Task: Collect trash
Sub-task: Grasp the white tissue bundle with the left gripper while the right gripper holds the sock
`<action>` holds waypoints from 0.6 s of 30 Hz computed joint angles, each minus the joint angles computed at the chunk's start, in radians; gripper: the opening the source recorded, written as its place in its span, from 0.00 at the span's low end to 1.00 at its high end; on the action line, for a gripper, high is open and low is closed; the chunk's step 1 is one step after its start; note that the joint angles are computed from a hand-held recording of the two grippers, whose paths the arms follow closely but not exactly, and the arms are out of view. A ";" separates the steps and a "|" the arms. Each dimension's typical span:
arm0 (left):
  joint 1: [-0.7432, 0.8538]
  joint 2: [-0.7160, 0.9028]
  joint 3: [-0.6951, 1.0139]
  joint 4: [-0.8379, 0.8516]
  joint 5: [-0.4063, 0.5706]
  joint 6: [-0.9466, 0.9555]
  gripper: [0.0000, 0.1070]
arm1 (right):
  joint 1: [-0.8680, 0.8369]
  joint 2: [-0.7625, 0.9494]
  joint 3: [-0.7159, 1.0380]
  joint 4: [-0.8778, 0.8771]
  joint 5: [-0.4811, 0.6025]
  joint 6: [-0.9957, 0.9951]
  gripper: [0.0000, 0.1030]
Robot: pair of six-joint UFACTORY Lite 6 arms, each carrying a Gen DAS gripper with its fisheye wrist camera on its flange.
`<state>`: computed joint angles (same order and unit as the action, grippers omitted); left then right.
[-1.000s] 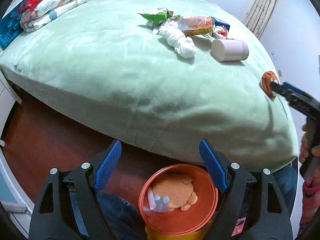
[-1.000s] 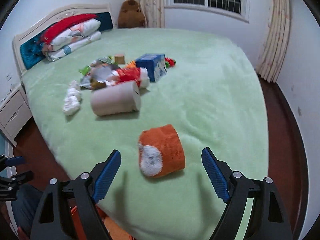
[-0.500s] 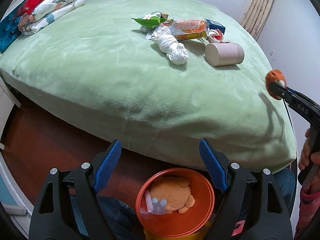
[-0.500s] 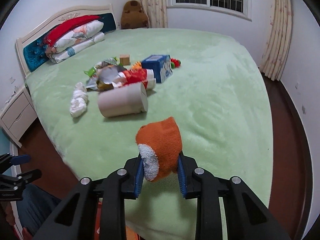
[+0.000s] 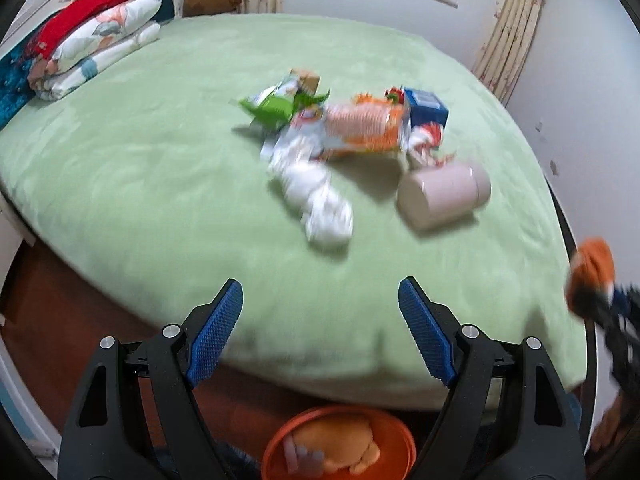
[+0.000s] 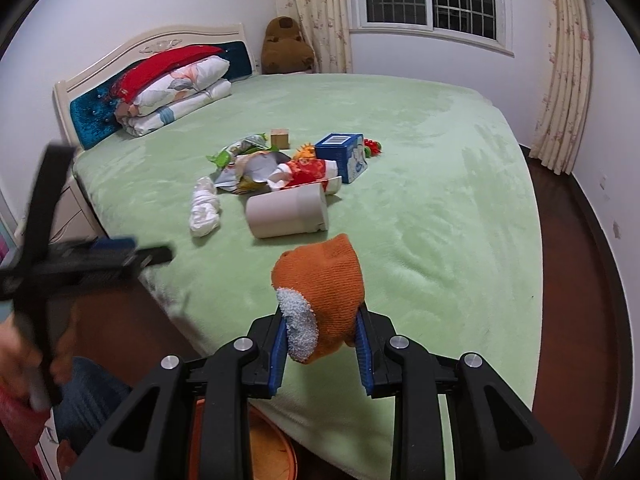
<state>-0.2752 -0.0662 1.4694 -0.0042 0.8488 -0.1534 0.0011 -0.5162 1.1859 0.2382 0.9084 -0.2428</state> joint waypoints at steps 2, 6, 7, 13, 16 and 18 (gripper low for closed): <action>0.001 0.086 0.075 0.012 -0.015 -0.012 0.73 | 0.018 -0.013 -0.001 -0.010 0.003 0.012 0.28; 0.032 0.279 0.254 -0.009 0.001 -0.033 0.73 | 0.042 -0.031 0.001 -0.016 0.009 0.021 0.28; 0.035 0.314 0.290 -0.003 0.014 -0.049 0.73 | 0.046 -0.036 0.000 -0.017 0.010 0.023 0.28; 0.039 0.563 0.588 0.036 0.149 -0.128 0.58 | 0.036 -0.039 -0.008 0.000 0.010 0.012 0.28; 0.026 0.567 0.588 0.074 0.145 -0.135 0.34 | 0.034 -0.036 -0.013 0.008 0.007 0.010 0.28; 0.019 0.549 0.566 0.094 0.134 -0.129 0.31 | 0.046 -0.033 -0.014 0.001 0.001 0.021 0.28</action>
